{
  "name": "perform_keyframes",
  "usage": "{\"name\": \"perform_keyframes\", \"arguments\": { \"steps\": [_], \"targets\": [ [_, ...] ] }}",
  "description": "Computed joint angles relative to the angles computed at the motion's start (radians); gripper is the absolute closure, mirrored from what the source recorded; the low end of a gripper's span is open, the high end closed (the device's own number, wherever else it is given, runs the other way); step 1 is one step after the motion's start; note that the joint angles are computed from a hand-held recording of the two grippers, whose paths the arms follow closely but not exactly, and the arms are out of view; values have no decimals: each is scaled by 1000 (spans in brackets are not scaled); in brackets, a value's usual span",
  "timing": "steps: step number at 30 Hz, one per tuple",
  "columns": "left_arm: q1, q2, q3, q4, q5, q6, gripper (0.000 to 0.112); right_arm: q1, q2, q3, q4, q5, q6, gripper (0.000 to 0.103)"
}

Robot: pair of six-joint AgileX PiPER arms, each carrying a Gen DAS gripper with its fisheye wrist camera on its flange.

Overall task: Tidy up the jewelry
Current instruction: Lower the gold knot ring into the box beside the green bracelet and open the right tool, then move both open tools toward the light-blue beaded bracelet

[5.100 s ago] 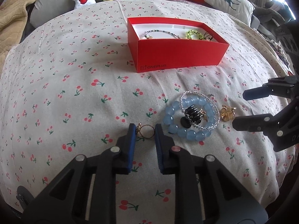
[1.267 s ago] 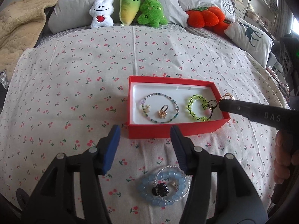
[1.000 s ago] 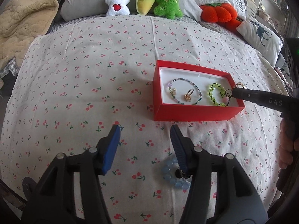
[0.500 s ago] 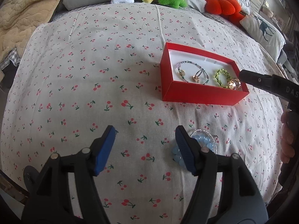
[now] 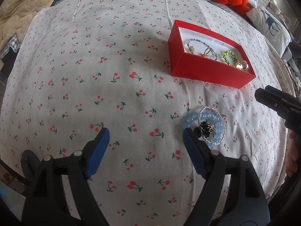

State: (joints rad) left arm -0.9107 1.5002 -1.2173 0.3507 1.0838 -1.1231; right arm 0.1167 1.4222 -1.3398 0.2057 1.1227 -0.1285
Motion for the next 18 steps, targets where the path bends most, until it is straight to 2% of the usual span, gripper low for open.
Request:
{"name": "perform_keyframes", "arguments": {
  "steps": [9, 18],
  "targets": [
    [-28, -32, 46, -12, 28, -1, 32, 65, -33, 40, -20, 34, 36, 24],
    [-22, -67, 90, -30, 47, -6, 32, 163, 2, 30, -51, 76, 149, 24]
  ]
}}
